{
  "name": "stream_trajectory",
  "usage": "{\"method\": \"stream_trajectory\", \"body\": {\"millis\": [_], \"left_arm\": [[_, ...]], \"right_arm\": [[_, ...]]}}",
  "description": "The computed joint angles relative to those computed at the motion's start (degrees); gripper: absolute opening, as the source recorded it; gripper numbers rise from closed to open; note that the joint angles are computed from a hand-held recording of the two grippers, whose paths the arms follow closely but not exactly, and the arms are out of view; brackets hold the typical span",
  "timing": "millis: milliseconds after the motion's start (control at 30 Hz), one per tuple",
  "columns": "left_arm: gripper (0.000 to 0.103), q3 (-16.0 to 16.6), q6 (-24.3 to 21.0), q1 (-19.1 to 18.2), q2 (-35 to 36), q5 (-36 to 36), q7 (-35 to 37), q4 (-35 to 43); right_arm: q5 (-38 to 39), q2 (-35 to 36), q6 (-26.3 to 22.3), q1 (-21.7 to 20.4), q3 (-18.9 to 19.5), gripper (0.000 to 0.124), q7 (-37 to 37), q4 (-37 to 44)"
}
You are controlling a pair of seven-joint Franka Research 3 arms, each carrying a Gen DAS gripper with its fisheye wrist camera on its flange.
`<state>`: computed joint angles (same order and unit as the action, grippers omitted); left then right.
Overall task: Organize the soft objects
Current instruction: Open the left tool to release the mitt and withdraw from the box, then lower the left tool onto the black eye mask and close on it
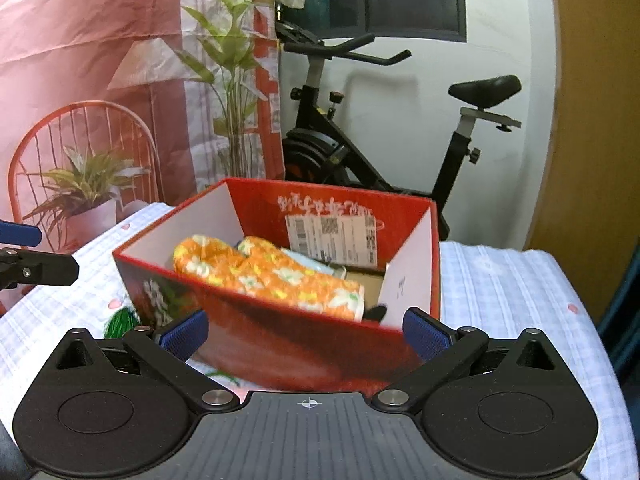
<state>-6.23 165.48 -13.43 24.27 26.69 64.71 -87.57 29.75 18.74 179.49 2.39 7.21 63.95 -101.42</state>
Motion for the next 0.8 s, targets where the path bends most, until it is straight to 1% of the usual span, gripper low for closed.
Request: {"method": "stream_trajectory", "body": {"millis": [100, 233, 300, 433, 567, 667, 700, 800], "left_arm": [[0.103, 1.36, 1.17, -1.02, -1.45, 1.52, -2.75, -2.92], [0.103, 2.74, 2.35, -2.17, -2.59, 3.96, -7.21, -5.85], [0.103, 3.57, 2.81, -2.82, -3.12, 5.86, -9.59, -7.24], [0.103, 4.96, 3.04, -3.93, -4.00, 10.16, -14.47, -9.32], [0.102, 5.13, 3.79, -3.79, -5.26, 12.78, -19.23, -12.03], [0.100, 4.39, 4.56, -2.91, -6.32, 13.40, -20.91, -14.39], [0.099, 4.01, 4.79, -2.52, -6.64, 13.40, -20.91, -15.10], [0.096, 3.07, 5.68, -1.62, -7.24, 13.22, -20.66, -16.71]], "right_arm": [[2.55, -1.10, 1.07, -1.75, 2.30, 0.103, -0.84, -2.80], [7.58, -2.19, 3.87, -5.63, 7.43, 0.103, -4.07, -6.47], [8.31, -2.59, 4.84, -6.05, 8.10, 0.103, -4.68, -8.05], [9.76, -3.33, 7.88, -9.32, 12.30, 0.103, -6.21, -11.72], [8.11, -3.80, 13.09, -13.37, 17.19, 0.103, -4.09, -15.64], [4.33, -4.06, 17.35, -18.47, 22.41, 0.103, 0.15, -19.20], [3.16, -4.24, 18.26, -19.07, 22.90, 0.103, 1.34, -20.16], [1.26, -5.12, 19.27, -18.63, 21.92, 0.103, 4.21, -22.39]]}}
